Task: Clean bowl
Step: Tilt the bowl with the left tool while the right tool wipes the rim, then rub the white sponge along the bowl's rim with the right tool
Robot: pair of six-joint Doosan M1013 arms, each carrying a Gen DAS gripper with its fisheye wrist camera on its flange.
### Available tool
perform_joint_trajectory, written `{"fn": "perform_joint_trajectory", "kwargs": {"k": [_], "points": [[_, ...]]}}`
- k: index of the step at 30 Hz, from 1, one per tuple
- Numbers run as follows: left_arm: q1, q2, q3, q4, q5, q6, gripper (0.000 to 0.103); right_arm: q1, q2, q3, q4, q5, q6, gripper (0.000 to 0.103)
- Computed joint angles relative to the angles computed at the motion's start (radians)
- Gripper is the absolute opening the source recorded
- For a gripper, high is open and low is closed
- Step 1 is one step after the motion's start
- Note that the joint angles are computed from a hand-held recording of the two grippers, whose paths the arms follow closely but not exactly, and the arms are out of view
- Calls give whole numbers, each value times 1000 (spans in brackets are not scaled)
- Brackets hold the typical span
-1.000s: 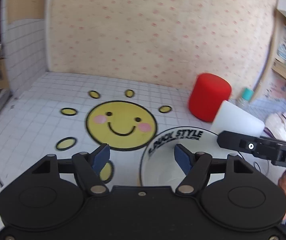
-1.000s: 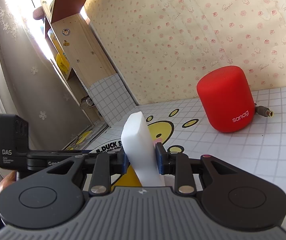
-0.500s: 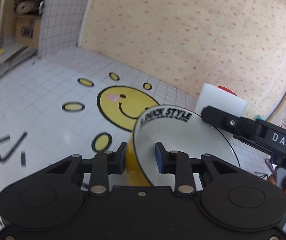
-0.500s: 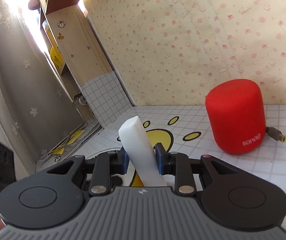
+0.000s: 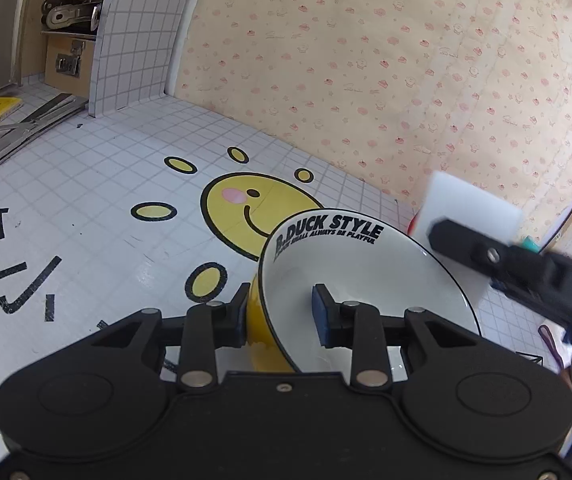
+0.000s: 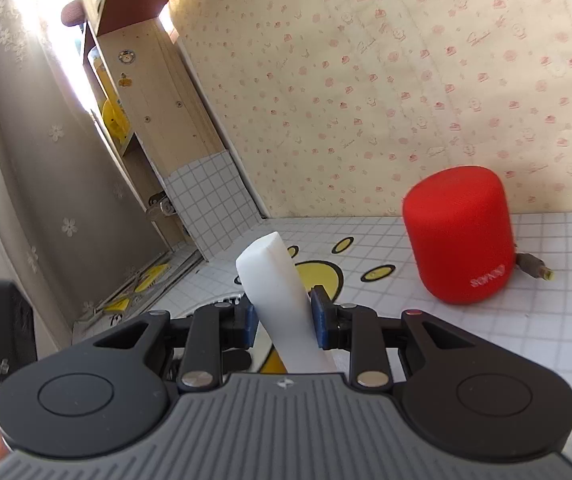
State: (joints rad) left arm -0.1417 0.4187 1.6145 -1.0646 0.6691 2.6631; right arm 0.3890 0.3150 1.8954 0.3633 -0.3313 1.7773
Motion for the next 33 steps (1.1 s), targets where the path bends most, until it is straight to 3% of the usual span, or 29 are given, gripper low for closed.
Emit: {"fn": "perform_joint_trajectory", "kwargs": {"k": [8,11,16,19,23,24,29,33], "points": [[0,1,0,-6,4,40,37,5,-6,28,-14,-13,21,31],[2,5,-12,15,24,37,37,-1,-11,56,-104,-48,129,31],[15,18,-44,-5,50,124,46,-3,-7,54,-118,-54,141,31],[20,51,-101,20,134,160,49,-3,-7,54,-118,-56,142,30],[12,76,-148,78,205,211,48,-3,-7,54,-123,-57,143,31],[13,80,-153,78,217,208,44,-3,-7,55,-125,-58,146,31],[29,97,-161,66,274,97,35,-3,-6,53,-108,-56,128,30],[22,54,-90,49,180,81,34,-5,-2,35,-77,-31,92,30]]}}
